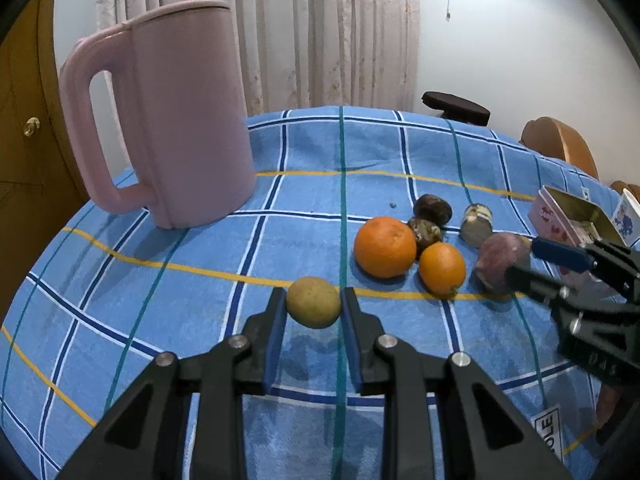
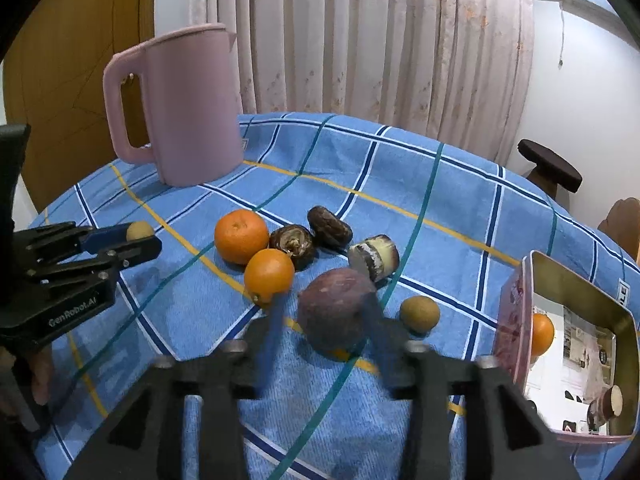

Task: Organize fruits
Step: 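Grasp the kiwi with the left tool while the right tool grasps the purple fruit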

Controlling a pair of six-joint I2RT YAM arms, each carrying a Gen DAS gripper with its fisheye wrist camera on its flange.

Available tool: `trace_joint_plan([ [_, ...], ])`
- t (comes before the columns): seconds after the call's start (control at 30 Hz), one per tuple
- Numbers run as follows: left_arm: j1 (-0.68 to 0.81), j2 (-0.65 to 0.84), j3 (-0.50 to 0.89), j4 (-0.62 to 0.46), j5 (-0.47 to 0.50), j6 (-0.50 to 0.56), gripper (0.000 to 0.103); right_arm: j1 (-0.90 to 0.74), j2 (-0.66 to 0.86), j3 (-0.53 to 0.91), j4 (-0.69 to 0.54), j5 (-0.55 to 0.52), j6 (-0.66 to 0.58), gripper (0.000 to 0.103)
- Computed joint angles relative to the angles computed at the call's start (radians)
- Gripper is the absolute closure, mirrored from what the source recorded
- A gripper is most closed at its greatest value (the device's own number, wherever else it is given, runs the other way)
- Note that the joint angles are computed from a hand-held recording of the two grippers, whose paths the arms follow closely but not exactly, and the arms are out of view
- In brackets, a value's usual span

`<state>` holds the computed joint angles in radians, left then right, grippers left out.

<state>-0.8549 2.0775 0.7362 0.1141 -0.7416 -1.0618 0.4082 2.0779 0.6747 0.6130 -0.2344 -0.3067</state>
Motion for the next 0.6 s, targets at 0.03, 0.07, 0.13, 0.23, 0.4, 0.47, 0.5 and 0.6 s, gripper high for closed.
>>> trace_joint_plan([
  [0.03,-0.001,0.001,0.001,0.001,-0.001,0.002,0.075,0.002,0.003,0.003,0.0,0.006,0.0,0.046],
  [0.07,-0.001,0.002,0.002,0.003,-0.002,0.005,0.075,0.004,0.01,0.01,-0.006,0.015,0.001,0.045],
  [0.13,0.008,0.005,0.004,0.019,0.004,0.02,0.075,0.013,0.024,0.023,-0.007,0.054,0.004,0.045],
  [0.23,0.019,0.012,0.006,0.04,0.013,0.042,0.075,0.013,0.053,0.068,-0.053,0.083,0.011,0.044],
  [0.4,0.031,0.019,0.004,0.073,0.025,0.068,0.075,0.012,0.117,0.129,-0.092,0.105,0.011,0.044],
  [0.47,0.035,0.024,0.009,0.076,0.029,0.074,0.075,0.007,0.124,0.142,-0.108,0.087,0.011,0.048],
  [0.5,0.036,0.025,0.012,0.075,0.031,0.077,0.075,0.006,0.119,0.134,-0.092,0.085,0.013,0.052],
  [0.6,0.037,0.024,0.024,0.063,0.027,0.084,0.075,0.004,0.111,0.123,-0.08,0.068,0.011,0.052],
])
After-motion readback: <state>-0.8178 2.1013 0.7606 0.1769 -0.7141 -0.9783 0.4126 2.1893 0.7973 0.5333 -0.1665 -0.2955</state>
